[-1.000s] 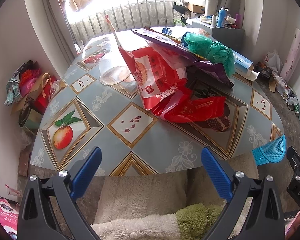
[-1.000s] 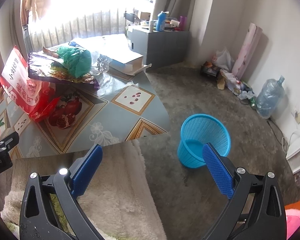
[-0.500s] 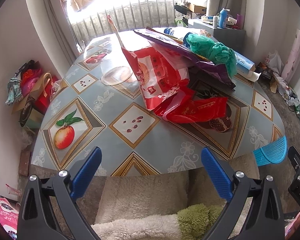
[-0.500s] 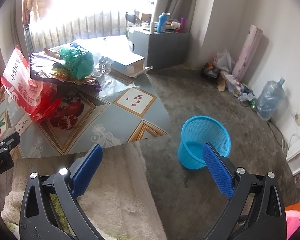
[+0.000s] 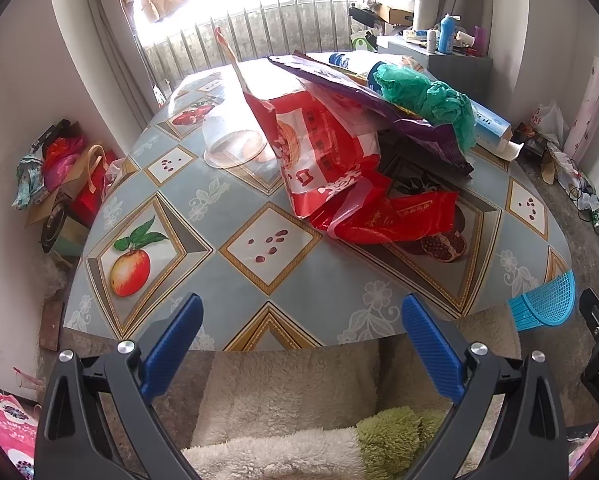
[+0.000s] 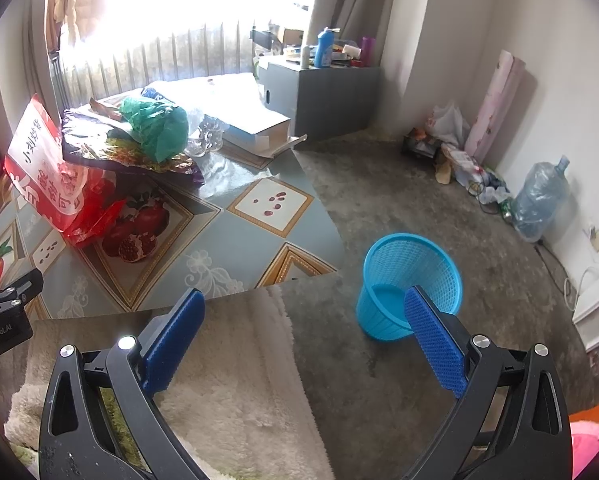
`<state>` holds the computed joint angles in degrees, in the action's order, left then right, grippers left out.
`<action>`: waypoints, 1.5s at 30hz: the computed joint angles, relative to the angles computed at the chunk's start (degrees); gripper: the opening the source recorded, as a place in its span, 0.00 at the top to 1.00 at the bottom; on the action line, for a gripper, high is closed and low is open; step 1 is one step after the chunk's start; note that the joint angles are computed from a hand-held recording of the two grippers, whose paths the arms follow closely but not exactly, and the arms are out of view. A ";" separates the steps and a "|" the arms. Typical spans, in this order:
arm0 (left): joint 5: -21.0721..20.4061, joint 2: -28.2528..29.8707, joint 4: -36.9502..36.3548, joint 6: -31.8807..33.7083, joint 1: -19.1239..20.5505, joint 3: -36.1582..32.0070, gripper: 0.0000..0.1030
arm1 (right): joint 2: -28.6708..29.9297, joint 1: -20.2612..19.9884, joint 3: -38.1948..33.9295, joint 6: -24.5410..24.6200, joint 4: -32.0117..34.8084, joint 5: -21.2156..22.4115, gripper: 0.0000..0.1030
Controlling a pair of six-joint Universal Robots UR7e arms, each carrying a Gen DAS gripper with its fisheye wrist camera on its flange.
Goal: Collect trash
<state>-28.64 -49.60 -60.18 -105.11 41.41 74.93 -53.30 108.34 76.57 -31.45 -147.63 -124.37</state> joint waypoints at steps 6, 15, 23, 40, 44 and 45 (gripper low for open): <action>-0.07 0.16 0.21 -0.09 0.02 -0.22 0.06 | 0.11 0.05 -0.19 0.20 0.20 0.15 0.08; -0.37 0.20 0.17 0.00 0.13 -0.27 0.06 | 0.11 0.09 -0.08 0.32 0.32 0.37 0.08; -0.75 0.36 0.26 -0.03 0.34 -0.41 0.06 | 0.03 0.00 0.04 0.55 0.19 0.54 0.08; -1.48 1.26 2.22 -0.89 0.52 -1.64 0.06 | 0.04 -0.36 -0.28 1.14 0.94 1.05 0.08; -1.30 1.34 2.53 -1.04 0.50 -1.78 0.06 | 0.15 -0.52 -0.28 0.83 0.60 1.29 0.08; -1.08 1.38 2.99 -1.31 0.48 -1.91 0.06 | 0.22 -0.49 -0.17 0.37 -0.07 1.31 0.08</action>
<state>-29.73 -48.22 -57.19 -106.42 41.89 73.03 -53.07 107.85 76.40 -31.08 -147.71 -123.06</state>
